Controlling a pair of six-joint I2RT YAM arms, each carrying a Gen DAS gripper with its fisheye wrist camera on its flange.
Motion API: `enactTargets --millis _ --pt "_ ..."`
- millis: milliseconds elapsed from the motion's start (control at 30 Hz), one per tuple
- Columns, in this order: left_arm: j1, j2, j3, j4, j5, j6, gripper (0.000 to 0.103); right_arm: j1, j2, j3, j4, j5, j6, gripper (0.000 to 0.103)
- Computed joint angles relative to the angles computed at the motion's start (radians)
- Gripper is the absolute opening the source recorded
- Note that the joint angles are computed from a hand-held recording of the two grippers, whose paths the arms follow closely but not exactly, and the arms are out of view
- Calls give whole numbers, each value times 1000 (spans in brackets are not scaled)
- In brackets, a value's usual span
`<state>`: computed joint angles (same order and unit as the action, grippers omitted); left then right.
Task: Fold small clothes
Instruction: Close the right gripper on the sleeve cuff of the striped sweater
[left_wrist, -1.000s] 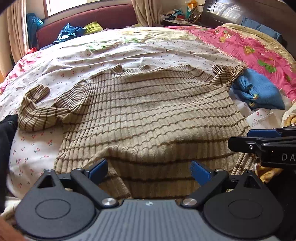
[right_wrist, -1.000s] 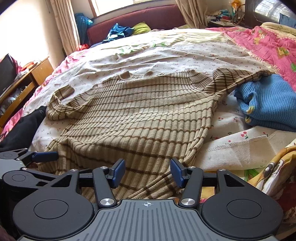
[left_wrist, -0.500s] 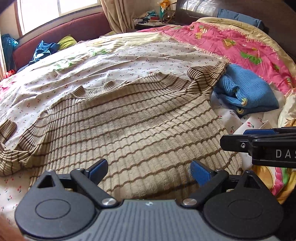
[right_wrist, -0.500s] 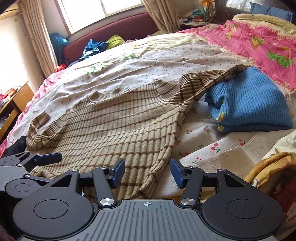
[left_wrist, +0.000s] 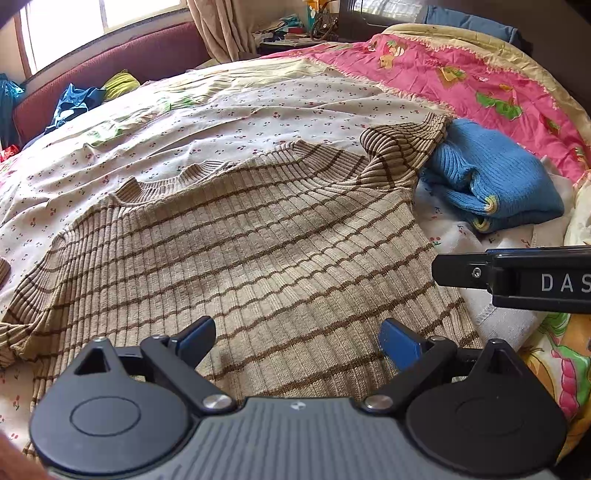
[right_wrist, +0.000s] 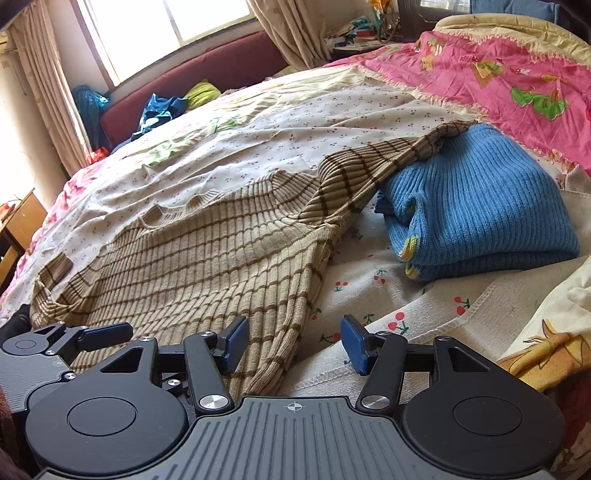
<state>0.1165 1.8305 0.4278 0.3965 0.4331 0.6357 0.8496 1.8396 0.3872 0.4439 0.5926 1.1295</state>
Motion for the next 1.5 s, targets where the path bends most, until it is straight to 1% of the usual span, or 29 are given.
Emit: enactTargets --millis 167,267,400,567,767,867,967,1133,1267,1367,1500 --pt "-39 35 21 30 -18 -30 103 -48 16 -23 64 -23 -16 55" --pt "-49 55 42 21 -14 -46 103 -86 22 -31 104 -39 -35 55" --pt "-53 69 54 24 -8 -52 103 -131 20 -33 134 -50 -59 55" --pt "-58 90 71 17 -7 -53 103 -187 26 -28 154 -78 -84 58" --pt "-68 87 78 28 10 -81 103 -223 53 -13 166 -109 -90 59" --pt "-84 98 90 33 -5 -94 103 -233 62 -16 182 -114 -88 59" --pt "-83 110 98 30 -2 -102 103 -254 71 -25 214 -126 -90 59" --pt "-78 118 105 24 11 -99 103 -325 94 -20 276 -192 -90 59" --pt "-79 122 114 23 20 -110 103 -380 91 -20 319 -211 -58 59" --pt "-84 131 124 18 23 -115 103 -430 101 1 355 -239 -65 60" --pt "-83 140 132 14 30 -114 103 -501 186 79 349 -293 -57 60"
